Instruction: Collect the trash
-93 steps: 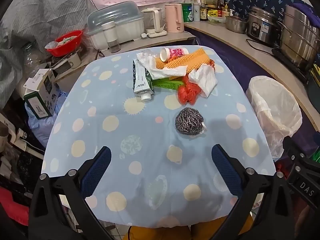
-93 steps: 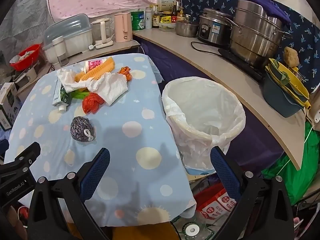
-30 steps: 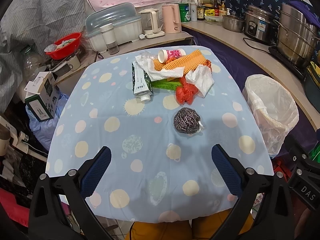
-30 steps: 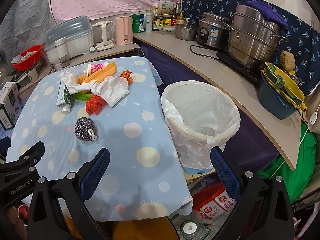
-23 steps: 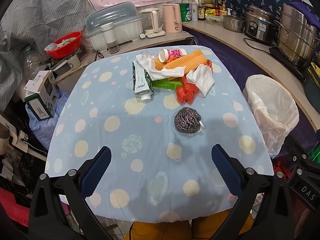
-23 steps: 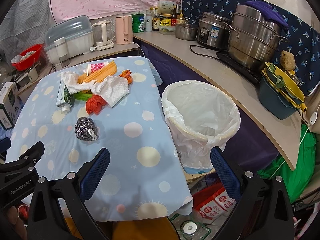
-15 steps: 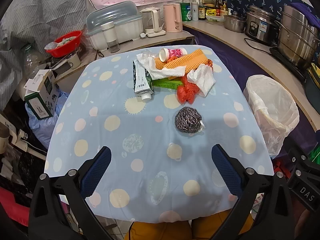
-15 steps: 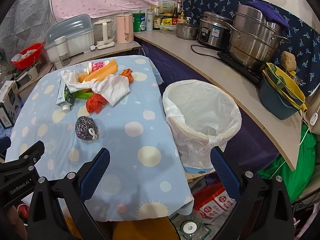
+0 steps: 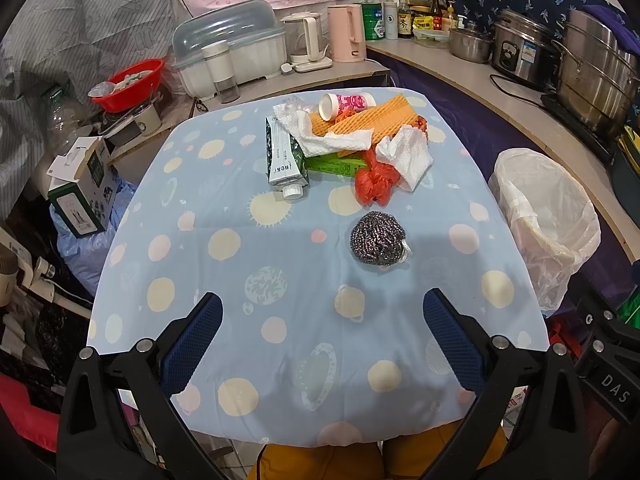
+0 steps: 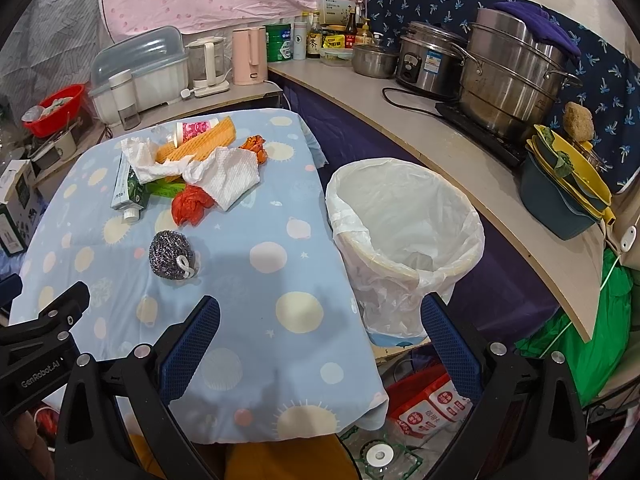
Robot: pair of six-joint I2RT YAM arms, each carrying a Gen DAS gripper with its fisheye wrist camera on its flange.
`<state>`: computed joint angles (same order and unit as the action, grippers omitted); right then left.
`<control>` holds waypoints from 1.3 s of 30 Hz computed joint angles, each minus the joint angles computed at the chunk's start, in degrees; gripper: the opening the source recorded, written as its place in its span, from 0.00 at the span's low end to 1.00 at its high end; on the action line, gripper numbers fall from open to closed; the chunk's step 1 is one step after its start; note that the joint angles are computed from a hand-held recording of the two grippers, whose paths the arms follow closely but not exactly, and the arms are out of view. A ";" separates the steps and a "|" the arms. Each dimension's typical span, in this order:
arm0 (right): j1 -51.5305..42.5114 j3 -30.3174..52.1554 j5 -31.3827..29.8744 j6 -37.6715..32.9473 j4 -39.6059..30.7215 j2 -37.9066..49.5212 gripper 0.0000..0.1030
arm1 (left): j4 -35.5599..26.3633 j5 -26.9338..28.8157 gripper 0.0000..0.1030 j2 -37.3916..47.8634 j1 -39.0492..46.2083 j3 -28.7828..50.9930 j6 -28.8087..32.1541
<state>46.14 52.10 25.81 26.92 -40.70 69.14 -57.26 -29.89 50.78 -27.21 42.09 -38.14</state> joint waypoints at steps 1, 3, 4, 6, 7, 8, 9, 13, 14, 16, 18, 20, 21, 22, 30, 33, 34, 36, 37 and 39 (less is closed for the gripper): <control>0.04 -0.02 0.00 0.04 -0.02 0.02 0.94 | 0.10 0.01 0.93 0.02 0.02 -0.07 0.09; -0.03 -0.20 -0.09 0.11 0.15 0.11 0.94 | -0.02 0.05 0.93 0.04 -0.03 0.05 0.00; -0.41 -0.26 -0.33 -0.15 0.45 0.31 0.94 | 0.31 0.36 0.93 -0.11 0.40 -0.24 0.34; -1.37 -0.47 -0.91 -0.79 1.35 0.94 0.93 | 1.55 1.53 0.93 0.38 1.78 -0.42 1.17; -1.87 -0.45 -1.19 -1.13 1.67 1.23 0.93 | 2.36 2.65 0.93 0.39 2.84 -0.72 1.87; -2.34 -0.57 -1.45 -1.38 2.18 1.62 0.93 | 3.63 4.37 0.93 0.30 4.42 -1.32 2.96; -2.86 -0.52 -1.77 -1.67 2.53 2.02 0.93 | 5.01 5.99 0.93 0.49 5.88 -1.81 4.00; -5.69 -1.17 -4.25 -2.79 5.73 4.70 0.93 | 11.77 10.99 0.93 3.02 10.53 -4.26 7.82; -6.27 -1.09 -4.72 -3.03 6.18 5.25 0.93 | 13.30 12.30 0.93 3.83 11.53 -4.57 8.79; -7.46 -0.68 -5.80 -3.55 7.49 7.14 0.93 | 17.51 15.39 0.93 6.62 13.81 -5.20 10.84; -8.40 -0.02 -6.62 -3.96 8.55 9.01 0.93 | 21.16 17.87 0.93 9.40 15.85 -5.55 12.50; -9.28 0.75 -7.47 -4.47 9.64 11.03 0.93 | 25.24 19.11 0.93 13.94 17.52 -5.41 13.72; -9.63 1.20 -7.77 -4.70 10.26 12.13 0.93 | 26.68 19.02 0.93 15.78 17.88 -5.29 13.86; -9.96 1.66 -8.04 -4.93 10.78 13.13 0.93 | 28.74 19.01 0.93 18.37 18.45 -5.05 14.04; -11.95 5.61 -10.21 -5.72 13.06 20.66 0.93 | 38.55 19.50 0.93 32.71 21.09 -2.41 14.98; -12.21 7.04 -10.50 -5.78 13.34 22.75 0.93 | 40.93 19.85 0.93 36.48 21.41 -1.54 15.37; -12.26 7.47 -10.61 -5.76 13.49 23.42 0.93 | 41.70 20.34 0.93 37.25 21.61 -1.48 15.56; -12.25 8.32 -10.79 -5.71 13.61 24.75 0.93 | 42.72 21.01 0.91 38.64 21.81 -1.18 15.79; -12.21 8.66 -10.86 -5.71 13.64 25.30 0.93 | 43.11 21.49 0.89 39.05 21.85 -1.12 16.03; -12.18 9.36 -11.20 -5.77 13.64 26.18 0.93 | 43.72 22.81 0.82 39.65 21.87 -1.01 16.53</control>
